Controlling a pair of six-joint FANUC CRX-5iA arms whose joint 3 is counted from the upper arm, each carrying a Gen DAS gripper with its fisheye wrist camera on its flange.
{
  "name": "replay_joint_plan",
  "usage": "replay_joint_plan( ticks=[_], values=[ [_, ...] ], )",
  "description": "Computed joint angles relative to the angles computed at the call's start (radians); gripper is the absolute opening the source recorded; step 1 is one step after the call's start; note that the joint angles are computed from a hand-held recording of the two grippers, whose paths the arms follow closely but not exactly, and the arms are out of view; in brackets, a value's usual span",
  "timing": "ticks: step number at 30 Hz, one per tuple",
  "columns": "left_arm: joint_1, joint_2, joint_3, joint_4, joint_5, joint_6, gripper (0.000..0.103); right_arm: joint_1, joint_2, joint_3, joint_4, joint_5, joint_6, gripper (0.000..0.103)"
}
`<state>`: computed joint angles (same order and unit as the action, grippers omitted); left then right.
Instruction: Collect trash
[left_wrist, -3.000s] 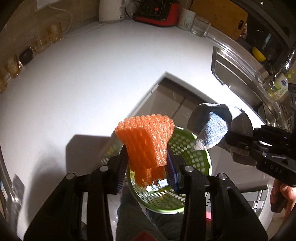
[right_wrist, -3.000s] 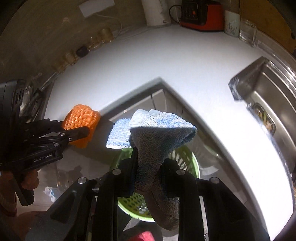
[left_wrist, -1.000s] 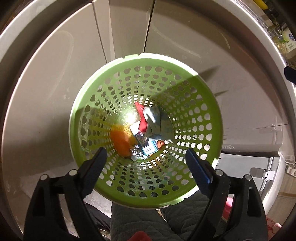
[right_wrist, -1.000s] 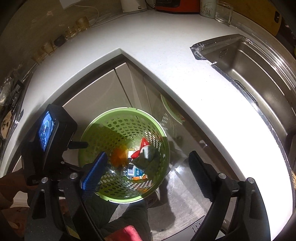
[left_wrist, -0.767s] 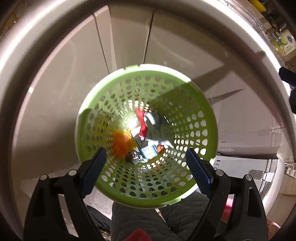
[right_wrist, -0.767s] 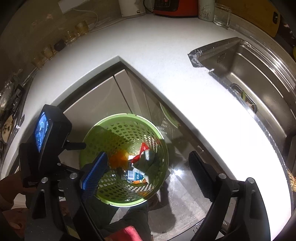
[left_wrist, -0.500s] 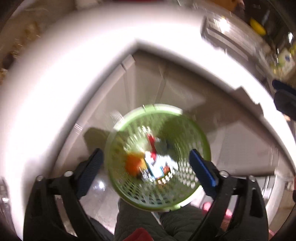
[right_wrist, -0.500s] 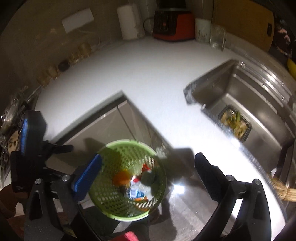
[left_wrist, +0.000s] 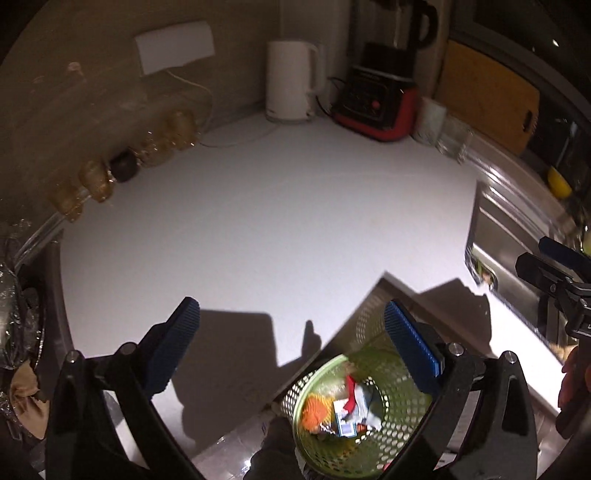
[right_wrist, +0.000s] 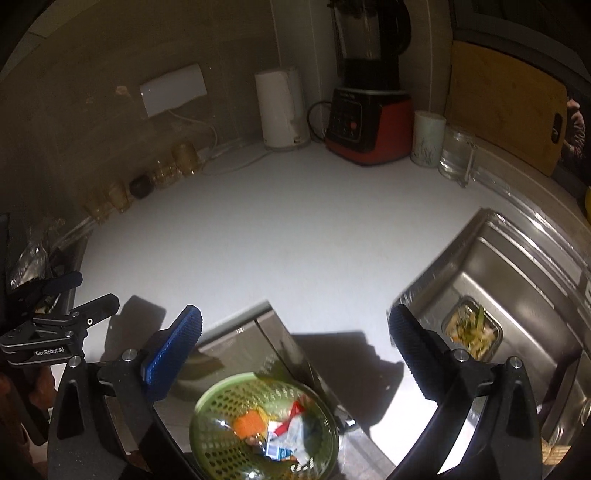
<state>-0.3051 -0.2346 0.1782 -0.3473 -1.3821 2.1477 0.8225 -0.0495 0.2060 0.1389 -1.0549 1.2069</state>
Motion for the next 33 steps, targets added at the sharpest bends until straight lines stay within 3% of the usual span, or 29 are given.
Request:
replay_joint_plan(
  ticks=[9,22,33],
  values=[
    [0.028,-0.004,0.027,-0.057,-0.01,0.017,0.095,0.034,0.074,0.094,0.024,0.022,0.003,0.101],
    [0.099,0.006,0.074,-0.029,0.031,-0.044,0.095,0.074,0.135,0.183,0.093,0.014,-0.039,0.101],
    [0.033,0.068,0.229,-0.193,0.014,-0.008,0.095,0.063,0.196,0.314,0.142,0.029,-0.066,0.101]
  ],
)
